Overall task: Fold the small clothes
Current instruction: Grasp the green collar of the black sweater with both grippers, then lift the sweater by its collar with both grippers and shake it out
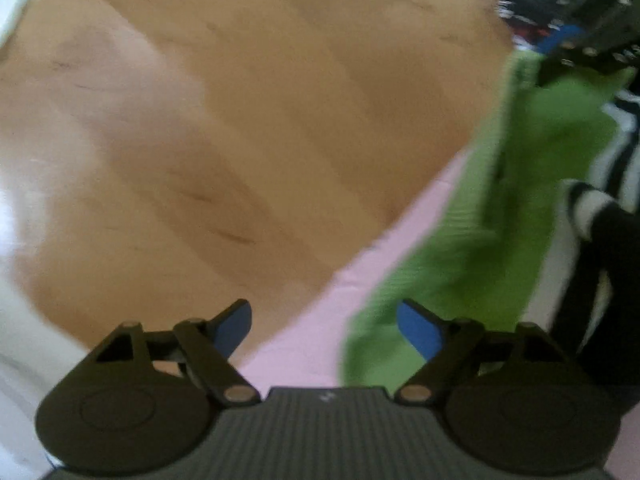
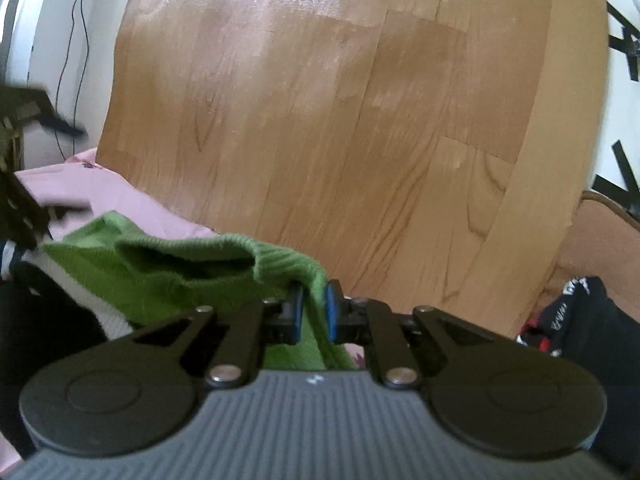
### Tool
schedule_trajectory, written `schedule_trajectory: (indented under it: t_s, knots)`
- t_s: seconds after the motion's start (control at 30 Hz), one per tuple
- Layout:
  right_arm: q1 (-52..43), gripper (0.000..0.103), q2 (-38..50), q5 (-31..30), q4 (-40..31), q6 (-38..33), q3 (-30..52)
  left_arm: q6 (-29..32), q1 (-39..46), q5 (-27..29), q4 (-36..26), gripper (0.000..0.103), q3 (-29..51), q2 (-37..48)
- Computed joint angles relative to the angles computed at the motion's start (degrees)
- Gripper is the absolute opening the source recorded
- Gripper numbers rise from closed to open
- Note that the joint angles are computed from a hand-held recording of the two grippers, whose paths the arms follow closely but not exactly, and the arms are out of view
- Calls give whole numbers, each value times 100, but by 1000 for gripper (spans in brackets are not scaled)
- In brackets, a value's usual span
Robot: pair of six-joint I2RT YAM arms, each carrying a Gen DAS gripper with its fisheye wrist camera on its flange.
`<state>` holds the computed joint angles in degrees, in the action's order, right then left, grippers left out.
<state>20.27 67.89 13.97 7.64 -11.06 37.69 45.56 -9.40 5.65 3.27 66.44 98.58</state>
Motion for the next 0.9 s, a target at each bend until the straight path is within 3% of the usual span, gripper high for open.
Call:
schedule_trajectory:
  t_s: [0.07, 0.13, 0.2, 0.27, 0.3, 0.33, 0.43, 0.57, 0.67, 0.73, 0.8, 0.87, 0.9]
  knots:
    - [-188, 15, -98, -228, 191, -108, -126, -104, -23, 202, -87, 88, 208, 200]
    - [-157, 15, -146, -224, 421, -126, -211, -466, -16, 480, -276, 100, 456, 383]
    - [-184, 14, -230, -252, 585, -117, -287, -826, -27, 682, -735, 98, 691, 522]
    - [-145, 14, -528, -190, 707, -102, -480, -915, -30, 777, -1213, 70, 1124, 810]
    - [-168, 13, -671, -192, 775, -104, -562, -856, -98, 675, -1347, 27, 1147, 842]
    - [-88, 13, -736, -114, 851, -90, -570, -816, -149, 538, -1362, 11, 1083, 814]
    - [71, 9, -1341, 157, 735, 30, -639, -1050, -198, 554, -903, 9, 432, 176]
    - [516, 9, -2508, 705, -28, 50, -555, -1658, 93, 1158, -579, 9, -848, -1861]
    - [1202, 9, -3233, 1352, -780, 38, -246, -1916, 226, 1225, -998, 9, -1327, -3527]
    - [2402, 9, -3655, 2583, -745, -497, -140, -2063, 251, 1188, -1493, 9, -1355, -4582]
    - [3744, 9, -3786, 3889, -94, -1479, -21, -2186, -135, 669, -1792, 9, -1281, -5365]
    - [5043, 9, -3626, 4996, 1514, -3128, 67, -2354, -114, 664, -2335, 9, -773, -5888]
    - [5658, 9, -3406, 5405, 2983, -4428, 35, -2450, -61, 718, -2576, 9, -488, -6075]
